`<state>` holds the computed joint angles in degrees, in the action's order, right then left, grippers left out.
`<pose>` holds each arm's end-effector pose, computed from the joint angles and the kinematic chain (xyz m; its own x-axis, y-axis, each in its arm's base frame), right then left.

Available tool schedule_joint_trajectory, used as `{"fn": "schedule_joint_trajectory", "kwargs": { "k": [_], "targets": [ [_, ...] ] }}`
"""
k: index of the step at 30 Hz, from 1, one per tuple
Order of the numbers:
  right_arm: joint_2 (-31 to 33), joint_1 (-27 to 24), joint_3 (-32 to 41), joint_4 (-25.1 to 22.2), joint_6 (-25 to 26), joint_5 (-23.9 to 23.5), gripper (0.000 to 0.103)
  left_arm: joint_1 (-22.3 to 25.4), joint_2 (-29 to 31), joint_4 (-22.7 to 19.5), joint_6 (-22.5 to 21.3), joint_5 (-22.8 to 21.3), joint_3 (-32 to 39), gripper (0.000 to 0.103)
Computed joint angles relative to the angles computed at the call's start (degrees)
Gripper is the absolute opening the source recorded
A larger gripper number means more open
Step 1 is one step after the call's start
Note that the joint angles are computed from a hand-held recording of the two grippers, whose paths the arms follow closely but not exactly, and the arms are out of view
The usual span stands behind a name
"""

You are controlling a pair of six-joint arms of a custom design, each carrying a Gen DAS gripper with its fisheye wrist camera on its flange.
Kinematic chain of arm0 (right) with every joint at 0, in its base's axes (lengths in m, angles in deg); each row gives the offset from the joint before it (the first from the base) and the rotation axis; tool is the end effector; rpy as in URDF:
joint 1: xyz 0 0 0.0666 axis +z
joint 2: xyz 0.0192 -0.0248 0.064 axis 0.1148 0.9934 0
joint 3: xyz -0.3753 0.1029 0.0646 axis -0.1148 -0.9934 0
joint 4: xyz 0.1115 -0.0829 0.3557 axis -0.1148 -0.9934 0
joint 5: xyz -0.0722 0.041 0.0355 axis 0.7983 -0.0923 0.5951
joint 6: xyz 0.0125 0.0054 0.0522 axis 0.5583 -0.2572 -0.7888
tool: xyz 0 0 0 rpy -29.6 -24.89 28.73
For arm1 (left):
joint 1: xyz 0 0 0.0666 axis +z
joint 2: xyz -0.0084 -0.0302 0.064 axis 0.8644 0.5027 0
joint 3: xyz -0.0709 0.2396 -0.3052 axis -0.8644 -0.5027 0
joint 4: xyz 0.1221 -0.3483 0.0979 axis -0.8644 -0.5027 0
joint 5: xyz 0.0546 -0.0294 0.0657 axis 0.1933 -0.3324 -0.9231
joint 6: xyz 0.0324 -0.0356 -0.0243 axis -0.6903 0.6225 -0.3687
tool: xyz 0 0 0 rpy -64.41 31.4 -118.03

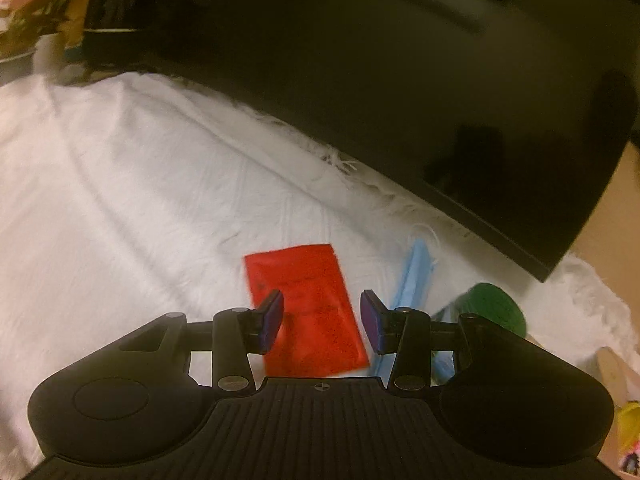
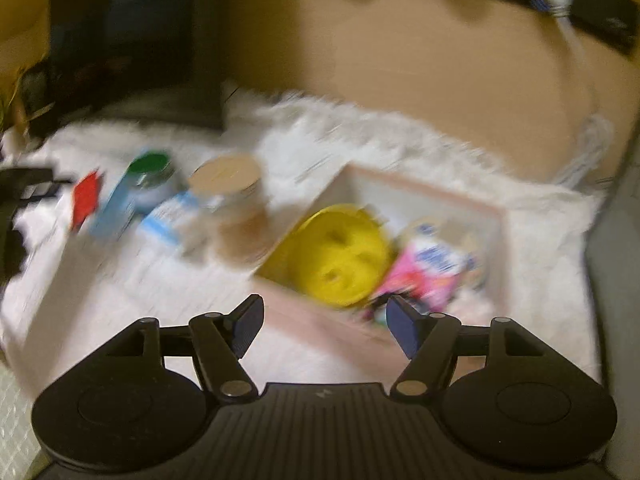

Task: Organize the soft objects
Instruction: 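Move the left gripper toward the red packet on the cloth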

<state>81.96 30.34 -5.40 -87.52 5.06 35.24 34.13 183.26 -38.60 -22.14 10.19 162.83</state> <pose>0.4303 0.1729 0.3370 -0.6621 0.1647 -0.7311 0.2082 0.9776 0.0318 0.6714 -0.3191 0.3216 -0.6362 -0.1952 -0.7464 0.0698 0.9489 -0.3076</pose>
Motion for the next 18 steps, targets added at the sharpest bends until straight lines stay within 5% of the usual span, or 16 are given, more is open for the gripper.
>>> {"fn": "schedule_joint_trajectory", "kwargs": {
  "k": [5,12,15,18],
  "targets": [
    [6.11,2.2,3.12,-0.17,-1.83,-2.29,0.068,-0.69,5.44,-6.42,-3.53,-0.87,8.14,0.048],
    [12.13,2.1,6.55,1.57,-1.07,-5.54,0.069,-0.17,3.2,-0.19,-8.15,5.14,3.15,0.052],
    [14.63,1.91,8.02,1.26,-0.93,-6.86,0.069,-0.23,1.59,1.26,-9.18,-0.04,0.41,0.05],
    [14.98,2.41,7.44,3.11,-0.5,-5.66,0.077,0.21,2.16,-2.05,-8.45,-1.54,1.82,0.05]
  ]
}}
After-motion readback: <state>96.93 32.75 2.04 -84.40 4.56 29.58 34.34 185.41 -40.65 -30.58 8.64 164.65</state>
